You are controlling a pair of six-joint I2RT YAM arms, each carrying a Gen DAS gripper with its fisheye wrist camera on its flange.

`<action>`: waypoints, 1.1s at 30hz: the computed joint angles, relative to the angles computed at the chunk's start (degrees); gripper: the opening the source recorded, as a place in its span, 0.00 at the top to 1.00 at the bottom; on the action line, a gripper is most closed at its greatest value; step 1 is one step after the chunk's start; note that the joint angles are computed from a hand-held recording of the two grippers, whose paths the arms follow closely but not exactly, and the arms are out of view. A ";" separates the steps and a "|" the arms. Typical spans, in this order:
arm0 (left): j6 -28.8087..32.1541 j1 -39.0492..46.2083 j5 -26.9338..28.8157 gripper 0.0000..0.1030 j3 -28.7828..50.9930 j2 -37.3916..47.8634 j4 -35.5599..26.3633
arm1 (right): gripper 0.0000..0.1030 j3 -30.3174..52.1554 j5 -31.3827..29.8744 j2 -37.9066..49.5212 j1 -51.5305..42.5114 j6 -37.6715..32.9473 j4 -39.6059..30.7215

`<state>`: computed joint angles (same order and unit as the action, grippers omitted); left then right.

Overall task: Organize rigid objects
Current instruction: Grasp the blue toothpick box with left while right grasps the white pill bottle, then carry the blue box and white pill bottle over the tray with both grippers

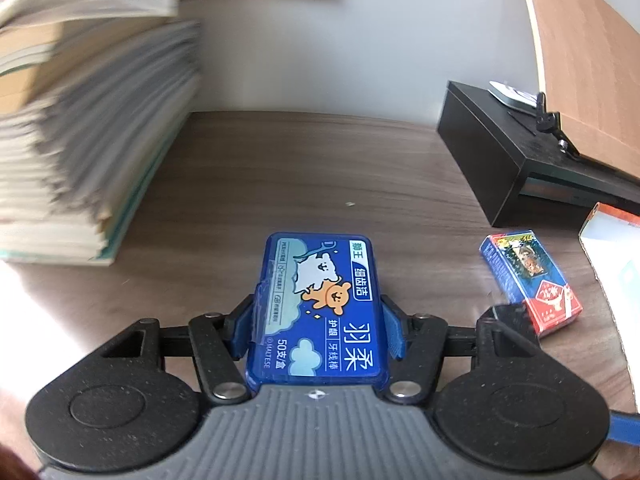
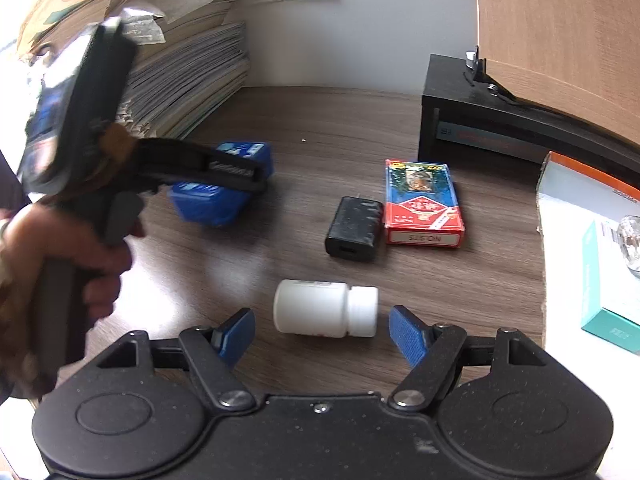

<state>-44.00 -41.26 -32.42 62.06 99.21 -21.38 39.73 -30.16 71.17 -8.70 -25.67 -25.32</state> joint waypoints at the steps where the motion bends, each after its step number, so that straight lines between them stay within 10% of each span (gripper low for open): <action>1: -1.71 -0.85 -1.08 0.39 -0.77 -1.18 -1.12 | 0.15 -0.25 0.56 -0.23 0.77 0.98 0.32; 16: -20.04 -11.96 -6.74 0.39 0.31 -6.24 -15.69 | 0.33 -3.80 3.88 -6.96 -0.28 3.27 3.92; 33: -23.63 -27.82 -10.46 0.39 32.15 12.73 -25.03 | 0.33 13.71 -17.50 0.08 -43.64 -23.32 -18.06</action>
